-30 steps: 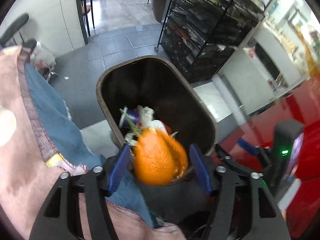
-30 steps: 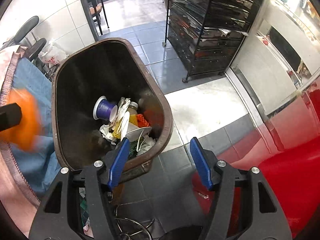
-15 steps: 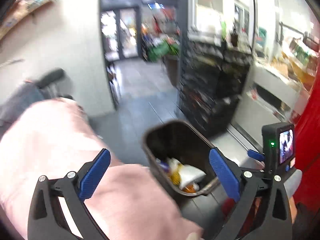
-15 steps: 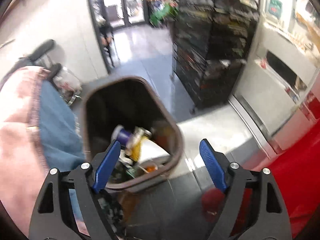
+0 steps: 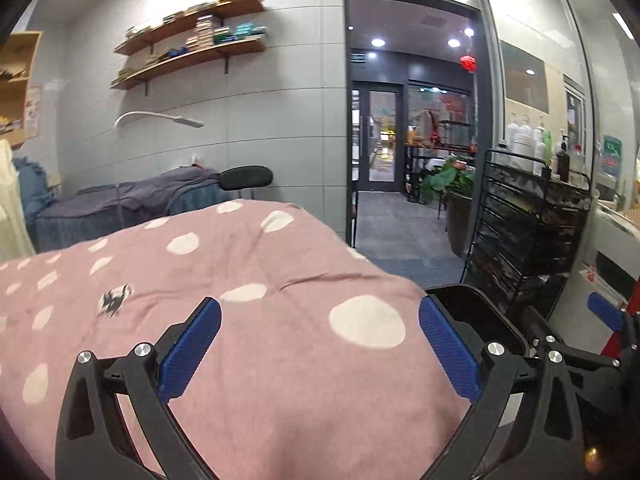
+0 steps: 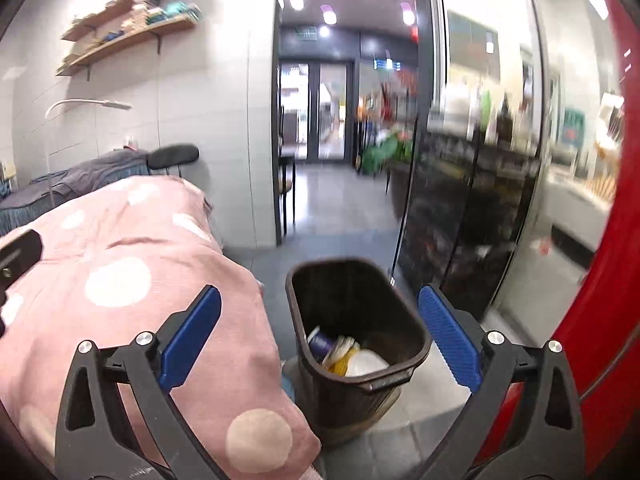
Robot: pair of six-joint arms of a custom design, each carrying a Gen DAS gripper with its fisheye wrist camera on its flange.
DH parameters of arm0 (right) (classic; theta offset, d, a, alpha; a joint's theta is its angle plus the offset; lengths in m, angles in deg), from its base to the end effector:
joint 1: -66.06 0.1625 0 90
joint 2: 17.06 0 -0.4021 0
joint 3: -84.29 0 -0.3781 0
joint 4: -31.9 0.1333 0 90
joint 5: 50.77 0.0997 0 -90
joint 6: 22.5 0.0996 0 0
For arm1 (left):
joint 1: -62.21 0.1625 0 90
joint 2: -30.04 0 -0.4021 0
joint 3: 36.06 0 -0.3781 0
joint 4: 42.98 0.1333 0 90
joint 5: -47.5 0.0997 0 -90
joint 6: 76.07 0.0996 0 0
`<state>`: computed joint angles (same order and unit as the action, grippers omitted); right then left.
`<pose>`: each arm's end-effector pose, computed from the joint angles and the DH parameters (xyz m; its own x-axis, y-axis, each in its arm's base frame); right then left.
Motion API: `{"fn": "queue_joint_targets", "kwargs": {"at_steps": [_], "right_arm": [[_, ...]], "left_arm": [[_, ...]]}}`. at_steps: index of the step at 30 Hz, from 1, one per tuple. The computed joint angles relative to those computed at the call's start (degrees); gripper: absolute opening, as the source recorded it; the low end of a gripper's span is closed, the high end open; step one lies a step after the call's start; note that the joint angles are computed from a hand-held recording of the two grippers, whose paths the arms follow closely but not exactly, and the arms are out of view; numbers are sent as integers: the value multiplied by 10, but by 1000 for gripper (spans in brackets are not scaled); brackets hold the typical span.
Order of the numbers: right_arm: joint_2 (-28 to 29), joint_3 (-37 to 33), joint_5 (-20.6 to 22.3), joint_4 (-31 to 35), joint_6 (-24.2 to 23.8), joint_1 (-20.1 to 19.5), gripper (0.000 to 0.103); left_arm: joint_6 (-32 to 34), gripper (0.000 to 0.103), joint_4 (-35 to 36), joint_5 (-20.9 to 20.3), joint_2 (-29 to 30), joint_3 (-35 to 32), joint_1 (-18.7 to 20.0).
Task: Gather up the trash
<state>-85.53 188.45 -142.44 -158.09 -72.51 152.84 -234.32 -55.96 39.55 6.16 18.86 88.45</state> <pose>0.0972 -0.5940 0.3626 -0.6591 -0.2788 0.6985 -0.7478 0.3414 -0.5694 -0.4783 -0.4944 0.0398 -0.6246 -0.4511 -0.6375 0.5486 0.3275 -0.7693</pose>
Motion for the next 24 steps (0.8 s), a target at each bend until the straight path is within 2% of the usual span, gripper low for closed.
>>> {"fn": "queue_joint_targets", "kwargs": {"at_steps": [1, 3, 6, 9, 12, 19, 24], "right_arm": [[-4, 17, 17, -34, -8, -4, 98], [-15, 42, 50, -78, -15, -14, 98], [-34, 56, 61, -67, -18, -20, 98], [-44, 62, 69, -64, -24, -23, 98], [-51, 64, 74, -54, -26, -25, 98], [-72, 70, 78, -8, -20, -29, 98], [-74, 69, 78, -1, -22, -30, 98]], "left_arm": [[17, 98, -28, -11, -9, 18, -3], [6, 98, -21, -30, -2, 15, -9], [10, 98, -33, -50, 2, 17, -13], [10, 98, -63, -48, -11, 45, -20], [-7, 98, -34, -51, 1, 28, -22], [3, 98, -41, -54, 5, 27, -23], [20, 98, -59, -54, 3, 31, -22]]}}
